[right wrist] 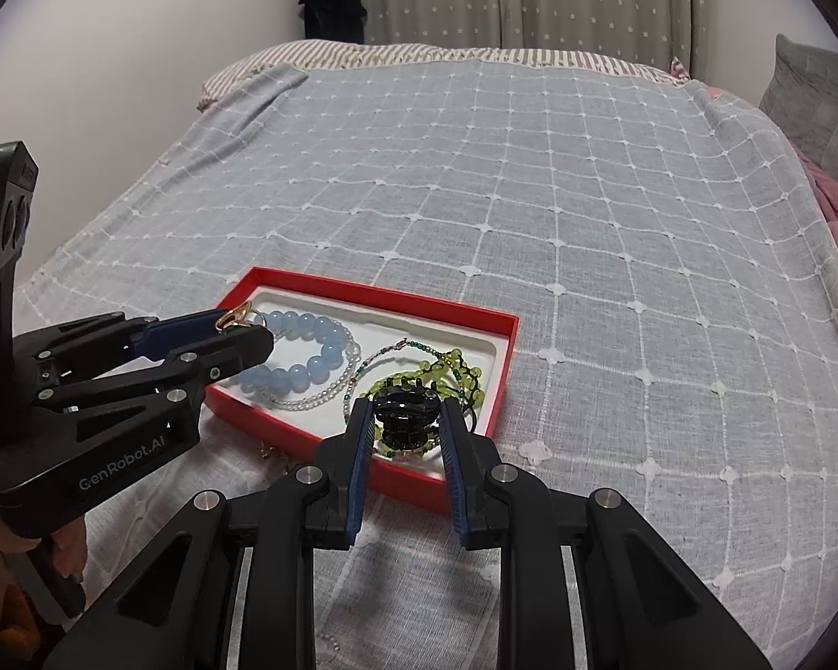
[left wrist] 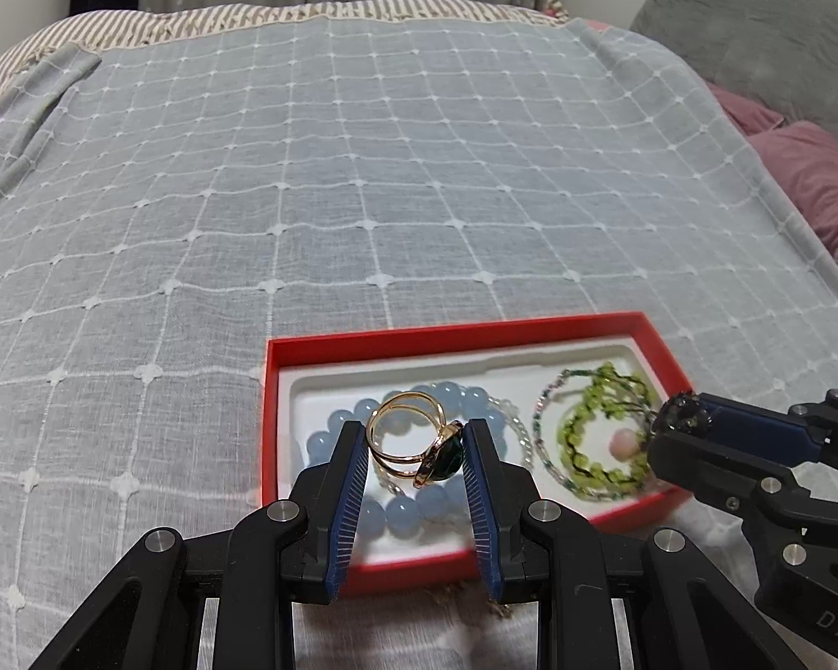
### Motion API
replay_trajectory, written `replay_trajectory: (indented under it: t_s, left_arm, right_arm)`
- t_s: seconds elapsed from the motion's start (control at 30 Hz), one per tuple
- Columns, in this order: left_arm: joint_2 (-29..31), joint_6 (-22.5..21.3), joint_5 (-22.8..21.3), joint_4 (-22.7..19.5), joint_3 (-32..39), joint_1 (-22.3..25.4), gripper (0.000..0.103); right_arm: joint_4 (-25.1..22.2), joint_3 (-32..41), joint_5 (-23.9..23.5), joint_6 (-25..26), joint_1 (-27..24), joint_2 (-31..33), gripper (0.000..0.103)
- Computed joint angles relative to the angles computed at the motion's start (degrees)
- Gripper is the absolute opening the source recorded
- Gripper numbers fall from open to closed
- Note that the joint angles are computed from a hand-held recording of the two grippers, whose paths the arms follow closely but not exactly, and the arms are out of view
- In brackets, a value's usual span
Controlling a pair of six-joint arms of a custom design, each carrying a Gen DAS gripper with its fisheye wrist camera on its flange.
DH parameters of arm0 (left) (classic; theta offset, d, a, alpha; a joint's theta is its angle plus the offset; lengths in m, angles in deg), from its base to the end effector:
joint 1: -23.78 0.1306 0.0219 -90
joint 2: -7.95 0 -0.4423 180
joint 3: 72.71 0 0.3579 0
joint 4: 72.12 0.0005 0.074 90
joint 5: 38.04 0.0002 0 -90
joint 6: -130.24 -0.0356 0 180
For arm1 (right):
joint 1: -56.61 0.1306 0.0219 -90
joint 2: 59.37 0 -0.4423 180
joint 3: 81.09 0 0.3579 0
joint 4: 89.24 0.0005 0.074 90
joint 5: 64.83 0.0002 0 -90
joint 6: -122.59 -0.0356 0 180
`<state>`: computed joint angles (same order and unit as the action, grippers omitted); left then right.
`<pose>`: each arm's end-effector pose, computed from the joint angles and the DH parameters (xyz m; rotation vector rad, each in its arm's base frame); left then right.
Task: Organize jewelry
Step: 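Lift the ring and charm and carry both over the red box, then open both grippers to drop the ring and charm into the red box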
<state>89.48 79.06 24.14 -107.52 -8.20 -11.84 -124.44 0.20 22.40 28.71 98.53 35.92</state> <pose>0.3046 -0.1984 0.3796 -0.2624 2.3328 -0.0201 0.3574 0.3225 0.4014 -0.8267 2.3300 0.4128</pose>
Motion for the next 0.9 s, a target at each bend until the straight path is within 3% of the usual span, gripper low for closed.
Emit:
replay_trajectory:
  t_s: [0.47,0.63,0.8,0.9]
  left_arm:
    - [1.8,-1.1,0.8,0.8,-0.2,2.0,0.029]
    - [1.5,-1.0,0.1,0.8,-0.2,1.7,0.049]
    - [0.7,-1.1,-0.2,-0.3,0.0,1.5,0.054]
    - [0.0,-0.6,-0.3,-1.1,0.0,1.1,0.059]
  right_arm:
    - [1.2,0.8,0.4,1.0,-0.3,2.8,0.026]
    - [0.3,1.1,-0.1,1.0,-0.5,2.7,0.028]
    - [0.4,0.7,-0.8,0.8,-0.5,1.4,0.044]
    - [0.7,0.2,-1.1,0.9,-0.4,0.1,0.046]
